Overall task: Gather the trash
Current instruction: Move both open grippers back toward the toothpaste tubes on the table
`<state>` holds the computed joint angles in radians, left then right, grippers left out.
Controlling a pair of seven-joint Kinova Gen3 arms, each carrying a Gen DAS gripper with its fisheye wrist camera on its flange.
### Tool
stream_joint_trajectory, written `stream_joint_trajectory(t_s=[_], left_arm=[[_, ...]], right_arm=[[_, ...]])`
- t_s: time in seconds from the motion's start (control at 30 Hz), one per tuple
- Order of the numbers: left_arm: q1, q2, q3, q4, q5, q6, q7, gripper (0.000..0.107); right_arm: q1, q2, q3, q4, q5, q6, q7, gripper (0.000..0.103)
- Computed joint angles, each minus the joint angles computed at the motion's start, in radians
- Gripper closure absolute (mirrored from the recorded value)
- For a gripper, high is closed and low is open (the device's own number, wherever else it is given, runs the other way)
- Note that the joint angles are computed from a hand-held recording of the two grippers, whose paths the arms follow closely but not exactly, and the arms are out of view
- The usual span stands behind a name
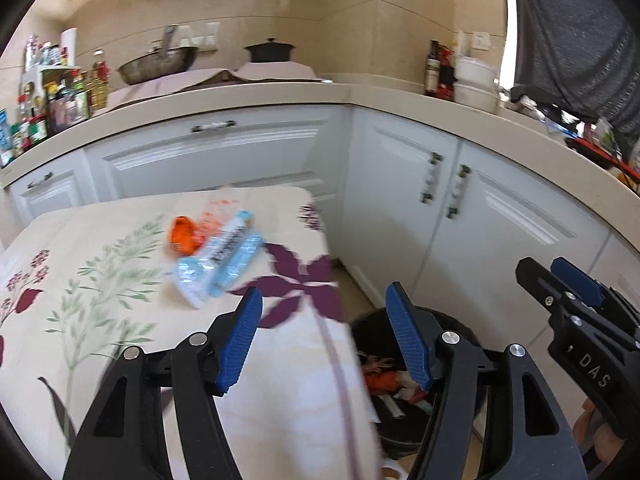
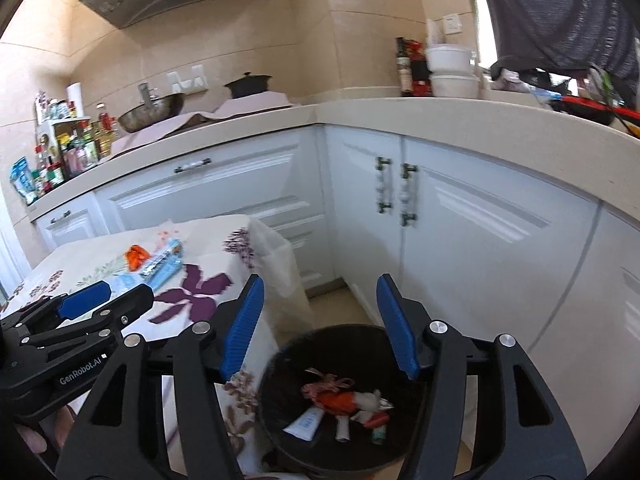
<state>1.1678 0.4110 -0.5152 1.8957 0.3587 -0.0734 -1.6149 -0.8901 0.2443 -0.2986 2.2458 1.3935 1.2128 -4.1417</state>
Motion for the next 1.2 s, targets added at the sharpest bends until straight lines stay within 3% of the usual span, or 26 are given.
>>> stream_joint_trajectory(t_s=[0.27,0.5,0.97,1.2], left_arm=[[-0.042,0.007,-0.065,0.012,0.022,0.010,-0.006,0.045],[-0.125,0.016,-0.045,-0.005,-0.041,0.036,0.051,0.045],[-0.231,0.062,0.036,-0.077,-0.208,0.085,0.166,0.045],[-0.308,0.087,0.118,-0.129,-0.298,0.139,0.231,0.045]], right_arm=[[0.040,0.050,0.028,-0.095,0.092,-0.097,0.090,0.046],[0.059,0.092,0.054,-0.163,0.142,-0.163,0.141,0.046],[0.113,0.133,0.092,-0.231,0.202,-0.254,0.173,0.046],[0.135,0.146,0.101,-0.244,0.221,-0.288,0.168,0.046]])
